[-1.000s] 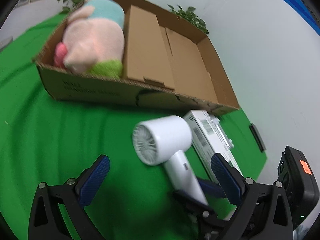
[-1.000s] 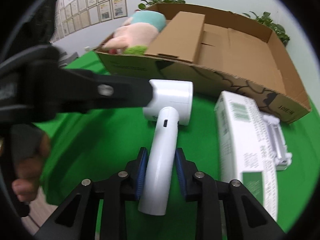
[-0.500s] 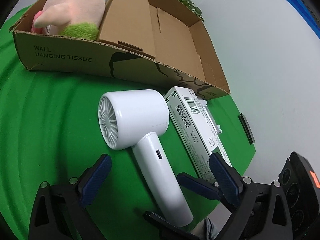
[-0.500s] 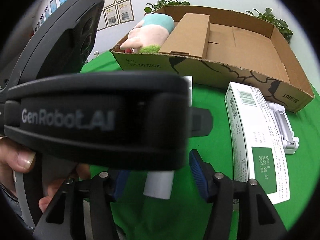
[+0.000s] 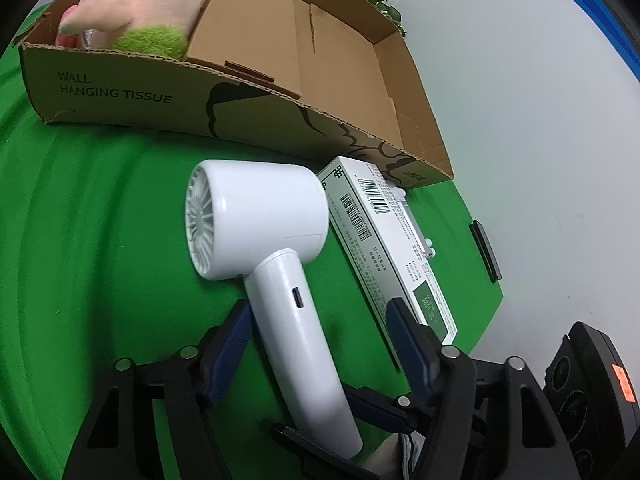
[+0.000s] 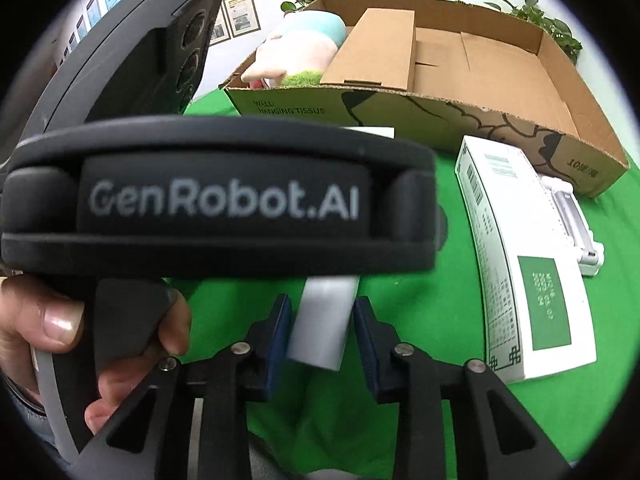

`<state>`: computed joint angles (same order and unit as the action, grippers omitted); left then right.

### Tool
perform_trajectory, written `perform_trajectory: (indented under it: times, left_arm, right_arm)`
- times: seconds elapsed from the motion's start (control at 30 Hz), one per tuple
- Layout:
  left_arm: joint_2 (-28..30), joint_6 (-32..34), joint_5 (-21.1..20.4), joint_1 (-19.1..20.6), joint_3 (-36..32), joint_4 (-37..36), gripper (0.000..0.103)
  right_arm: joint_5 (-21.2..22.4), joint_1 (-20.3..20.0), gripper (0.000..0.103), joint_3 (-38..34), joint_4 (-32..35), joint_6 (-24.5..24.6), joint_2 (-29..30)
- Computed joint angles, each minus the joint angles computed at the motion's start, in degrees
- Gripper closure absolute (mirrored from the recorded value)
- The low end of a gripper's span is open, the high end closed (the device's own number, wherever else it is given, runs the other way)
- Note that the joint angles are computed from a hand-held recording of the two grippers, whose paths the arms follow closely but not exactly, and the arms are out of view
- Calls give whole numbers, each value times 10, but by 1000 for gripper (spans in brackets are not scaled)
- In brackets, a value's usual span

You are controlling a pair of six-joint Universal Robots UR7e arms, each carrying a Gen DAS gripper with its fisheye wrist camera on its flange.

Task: Organize objects
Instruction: 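Grasp the white hair dryer handle with the right gripper and lift it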

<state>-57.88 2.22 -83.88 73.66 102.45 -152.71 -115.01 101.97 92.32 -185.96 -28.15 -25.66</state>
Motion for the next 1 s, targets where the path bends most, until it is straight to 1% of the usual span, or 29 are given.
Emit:
perform_trajectory:
  times: [0.13,0.17,0.2,0.23,0.27,0.33,0.43,0.57,0.8,1.0]
  left_arm:
    - [-1,2,17,-4,6,-8,51]
    - [-2,2,22,-4,6,-8,57]
    - [-1,1,31,-6,6,-7,61]
    - [0,0,36,-6,6,-8,68]
    - [1,-3,40,-6,5,-8,70]
    - [1,-4,36,-3,4,-6,70]
    - [-1,2,46,-5,7,-8,71]
    - [-7,13,49,-8,13,-17,71]
    - [-26,36,69,-32,29,-42,72]
    - [-33,55,80,-55,23,-52,72]
  right_arm:
    - [1,1,72,4,0,4,-2]
    - [1,1,72,4,0,5,-3]
    - [0,1,72,5,-1,6,-3]
    - [-3,2,72,5,-3,6,-2]
    - [-6,4,72,5,-4,8,-2]
    - [-7,4,72,7,-8,11,-2]
    - [-7,5,72,11,-14,14,-3]
    - [-4,6,72,19,-27,20,-8]
    - [8,12,72,35,-74,14,-18]
    - [15,20,73,36,-102,3,-29]
